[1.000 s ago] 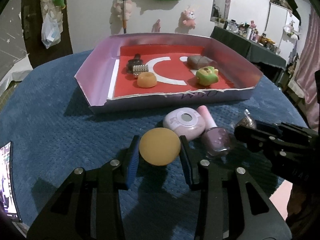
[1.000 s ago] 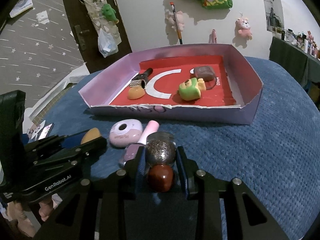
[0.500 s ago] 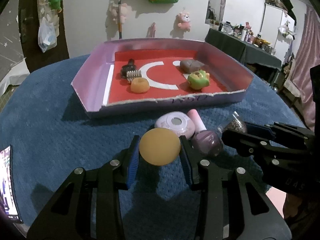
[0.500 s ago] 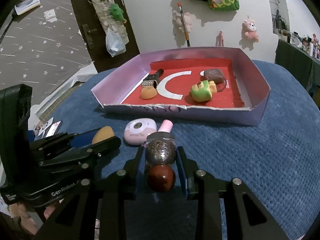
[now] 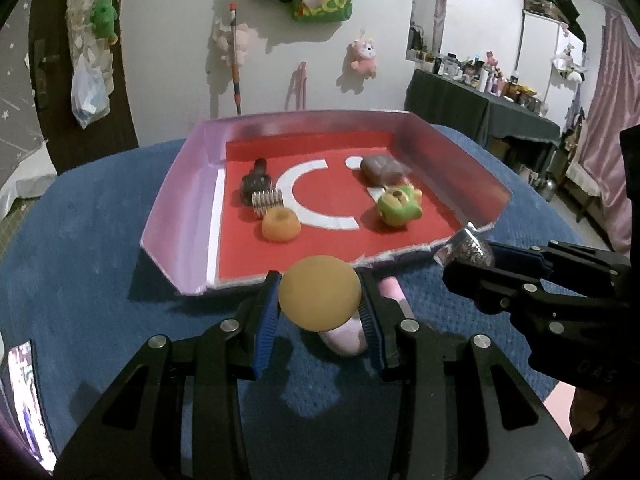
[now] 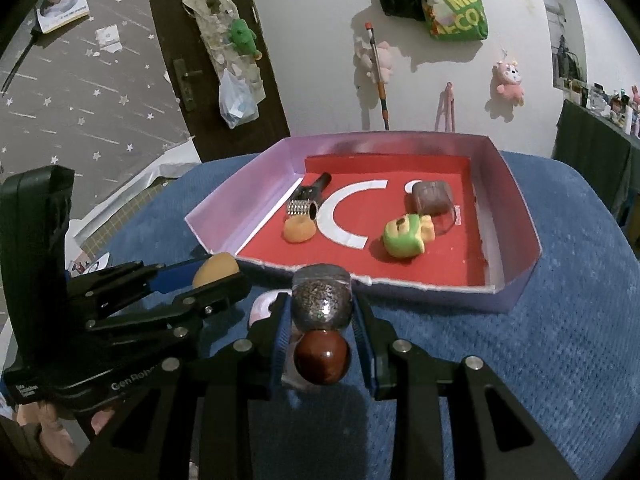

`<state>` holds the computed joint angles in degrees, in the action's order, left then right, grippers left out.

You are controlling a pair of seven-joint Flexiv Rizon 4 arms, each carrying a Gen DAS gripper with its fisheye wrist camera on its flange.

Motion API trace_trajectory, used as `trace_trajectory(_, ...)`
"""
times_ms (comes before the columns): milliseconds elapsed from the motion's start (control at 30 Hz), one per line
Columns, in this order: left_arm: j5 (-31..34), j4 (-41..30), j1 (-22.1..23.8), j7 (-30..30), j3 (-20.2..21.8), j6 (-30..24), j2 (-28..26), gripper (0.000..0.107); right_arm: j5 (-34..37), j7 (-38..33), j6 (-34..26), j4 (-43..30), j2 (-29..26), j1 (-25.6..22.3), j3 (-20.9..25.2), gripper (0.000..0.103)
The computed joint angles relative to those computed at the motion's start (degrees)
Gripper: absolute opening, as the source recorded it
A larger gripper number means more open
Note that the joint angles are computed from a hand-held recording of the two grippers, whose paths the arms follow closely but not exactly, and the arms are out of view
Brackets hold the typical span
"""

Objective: Organize rigid objects
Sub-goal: 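Carry tan sponge with left tool while right tool carries bottle into box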

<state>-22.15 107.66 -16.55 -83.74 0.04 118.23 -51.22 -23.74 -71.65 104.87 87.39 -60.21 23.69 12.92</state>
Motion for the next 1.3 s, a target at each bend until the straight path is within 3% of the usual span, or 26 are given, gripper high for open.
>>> trace_trajectory(600, 1.56, -5.95, 2.38, 1.22, -0.16, -5.46, -1.26, 0.036, 0.05, -3.46, -9.42, -10.58, -3.59, -2.43, 4.69, 0.033)
trace_trajectory(1000, 5.27, -10.1, 6.75, 0.17, -3.33, -12.67, -2.96, 0.036, 5.58, -9.43, -17.89, -17.97, -6.74, -2.31, 7.66, 0.033)
trace_trajectory(1300, 5.8, -12.24, 5.97, -0.97, -1.5, -16.22, -4.09, 0.036, 11.26, -13.59, -23.38, -22.75, -8.4, -1.39, 8.05, 0.033)
